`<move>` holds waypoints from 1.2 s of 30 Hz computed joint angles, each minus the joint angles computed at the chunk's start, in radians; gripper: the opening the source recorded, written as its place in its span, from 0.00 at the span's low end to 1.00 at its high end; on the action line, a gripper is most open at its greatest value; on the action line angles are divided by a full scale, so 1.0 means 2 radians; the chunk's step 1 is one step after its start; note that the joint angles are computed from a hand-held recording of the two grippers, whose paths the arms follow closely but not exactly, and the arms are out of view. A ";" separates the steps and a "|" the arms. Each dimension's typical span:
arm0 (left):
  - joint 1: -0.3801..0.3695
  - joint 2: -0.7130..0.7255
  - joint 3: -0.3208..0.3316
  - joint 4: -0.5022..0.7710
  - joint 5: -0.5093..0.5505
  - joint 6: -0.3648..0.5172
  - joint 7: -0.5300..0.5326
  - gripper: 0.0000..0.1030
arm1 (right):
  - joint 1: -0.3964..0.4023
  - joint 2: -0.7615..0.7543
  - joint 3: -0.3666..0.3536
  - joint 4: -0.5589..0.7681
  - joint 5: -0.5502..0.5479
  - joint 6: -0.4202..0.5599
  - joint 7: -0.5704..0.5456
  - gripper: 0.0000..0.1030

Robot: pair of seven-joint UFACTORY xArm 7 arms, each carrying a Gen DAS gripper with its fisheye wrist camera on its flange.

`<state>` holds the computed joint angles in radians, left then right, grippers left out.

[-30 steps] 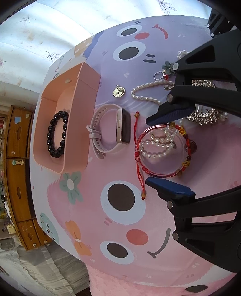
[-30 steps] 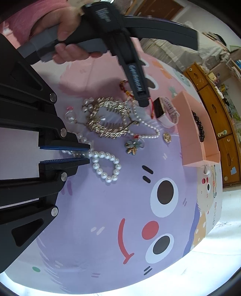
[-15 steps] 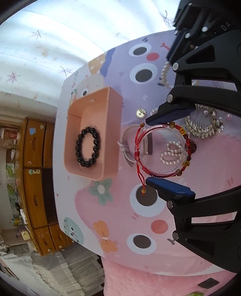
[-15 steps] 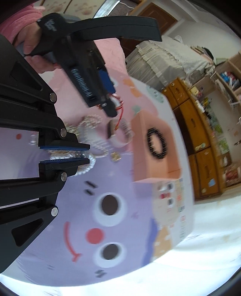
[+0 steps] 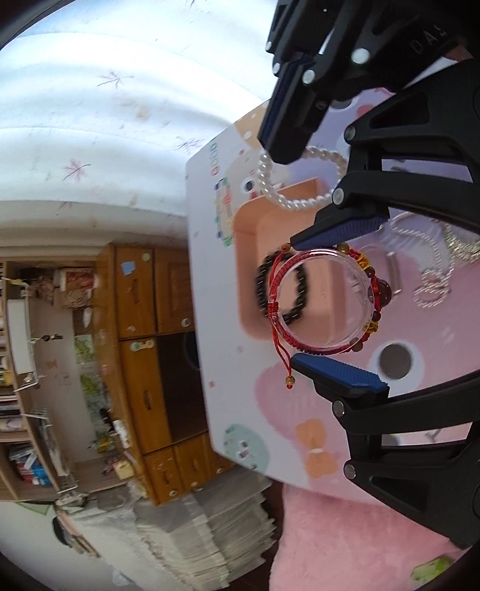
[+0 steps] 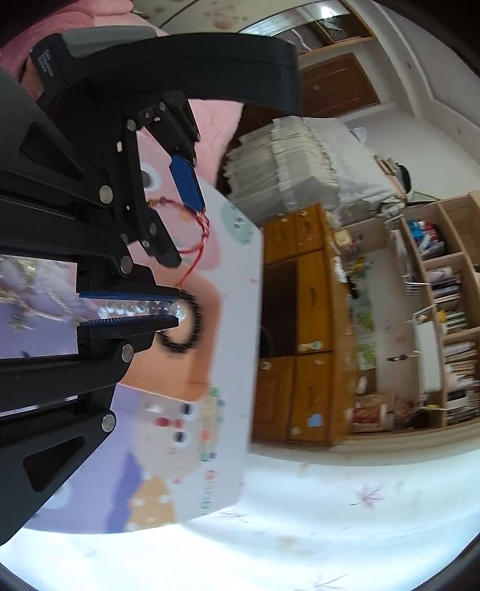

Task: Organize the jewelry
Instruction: 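Lower both bracelets into the pink box and open both tools, then lift both tools away from the pink box toward the remaining jewelry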

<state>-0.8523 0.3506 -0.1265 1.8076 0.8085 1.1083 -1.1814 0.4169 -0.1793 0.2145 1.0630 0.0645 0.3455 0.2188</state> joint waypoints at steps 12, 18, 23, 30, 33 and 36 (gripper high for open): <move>0.033 0.039 0.025 0.043 -0.028 -0.066 0.023 0.53 | -0.015 0.077 -0.007 0.085 -0.040 0.001 0.026 0.07; 0.052 0.047 0.028 0.036 -0.075 -0.110 0.025 0.69 | -0.023 0.101 -0.014 0.095 0.046 0.025 -0.030 0.26; 0.055 0.019 0.038 -0.009 -0.077 -0.117 -0.022 0.83 | -0.037 0.099 -0.021 0.064 0.129 0.010 -0.058 0.45; 0.080 -0.032 0.014 -0.088 -0.090 -0.114 -0.038 0.83 | -0.041 0.070 -0.027 0.005 0.213 0.017 -0.064 0.46; 0.095 -0.061 -0.002 -0.135 -0.113 -0.124 -0.040 0.83 | -0.033 0.055 -0.035 -0.020 0.303 0.041 -0.102 0.46; 0.100 -0.084 -0.017 -0.171 -0.120 -0.110 -0.048 0.83 | -0.024 0.034 -0.038 -0.056 0.365 0.064 -0.108 0.46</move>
<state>-0.6517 0.1835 -0.1597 1.4666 0.5687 0.8887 -1.2777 0.3686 -0.1113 0.1383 0.9510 0.7947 0.4737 0.0026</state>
